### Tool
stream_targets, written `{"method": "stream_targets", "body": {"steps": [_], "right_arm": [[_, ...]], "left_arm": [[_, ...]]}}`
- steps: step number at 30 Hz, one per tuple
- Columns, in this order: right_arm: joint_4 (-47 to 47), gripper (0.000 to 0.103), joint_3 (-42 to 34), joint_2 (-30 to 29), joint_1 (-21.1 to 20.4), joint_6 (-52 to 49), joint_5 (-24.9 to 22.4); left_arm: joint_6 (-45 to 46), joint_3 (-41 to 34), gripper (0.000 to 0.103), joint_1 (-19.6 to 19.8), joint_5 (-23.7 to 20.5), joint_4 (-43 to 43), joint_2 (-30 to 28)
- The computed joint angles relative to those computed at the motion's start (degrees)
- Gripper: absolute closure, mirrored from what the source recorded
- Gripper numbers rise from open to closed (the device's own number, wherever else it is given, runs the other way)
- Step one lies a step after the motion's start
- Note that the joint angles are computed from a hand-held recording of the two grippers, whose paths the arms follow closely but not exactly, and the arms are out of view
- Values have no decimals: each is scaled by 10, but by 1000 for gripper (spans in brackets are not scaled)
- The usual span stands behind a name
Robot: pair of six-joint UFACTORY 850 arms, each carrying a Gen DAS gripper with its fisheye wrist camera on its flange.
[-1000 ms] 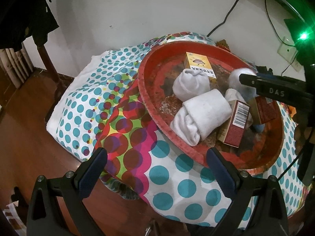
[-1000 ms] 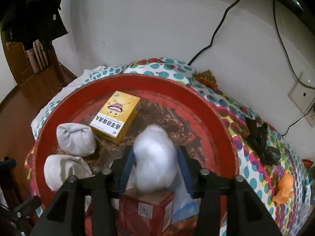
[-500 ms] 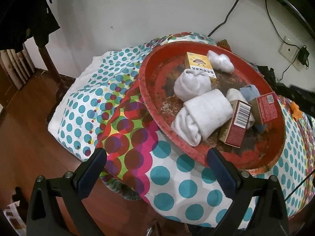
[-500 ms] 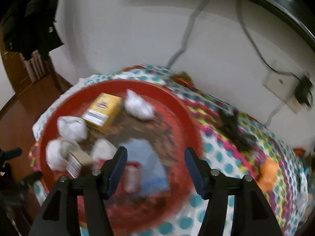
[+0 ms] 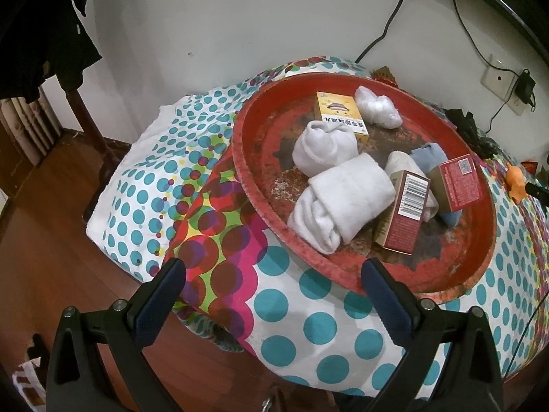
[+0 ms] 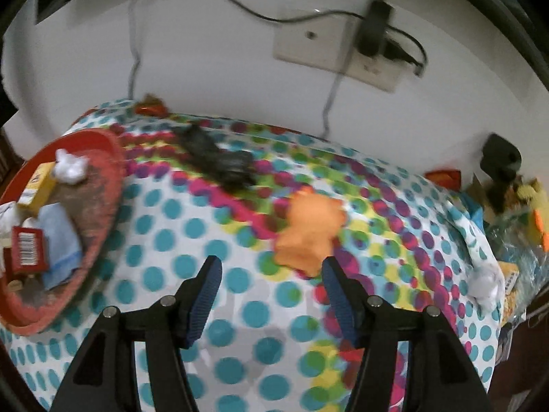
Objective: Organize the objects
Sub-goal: 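Grasp the orange rubber toy with the right tool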
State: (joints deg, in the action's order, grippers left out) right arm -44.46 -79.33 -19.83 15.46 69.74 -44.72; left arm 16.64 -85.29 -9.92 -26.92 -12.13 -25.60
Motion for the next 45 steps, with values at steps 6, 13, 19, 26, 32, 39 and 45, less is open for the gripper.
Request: {"method": "stream_targets", "body": {"steps": [6,13,19,26,32,39,45], "right_arm": [[2,41,1,-14,-30,9,19],[17,40,-19,-49,-61,-7,35],[8,41,-26,-61,-70,-15,36],[-25,54,17,-37,-74,7,68],[-65,54,107,30,-78,53,107],[-104,54,200,104,-70,63,124],[-122,54,245,144,-70,67,145]], "left_arm": [[-4,-1,1,0,-5,-2,2],[-26,-5,1,-7,-12,22,1],[-74,-16,1,-22,-12,84,1],[-75,-46,1,-55,-24,106,-2],[-54,-93,1,-99,-51,86,-19],[-30,-188,0,-151,-126,18,-84],[-92,-337,0,-195,-204,29,-185]]}}
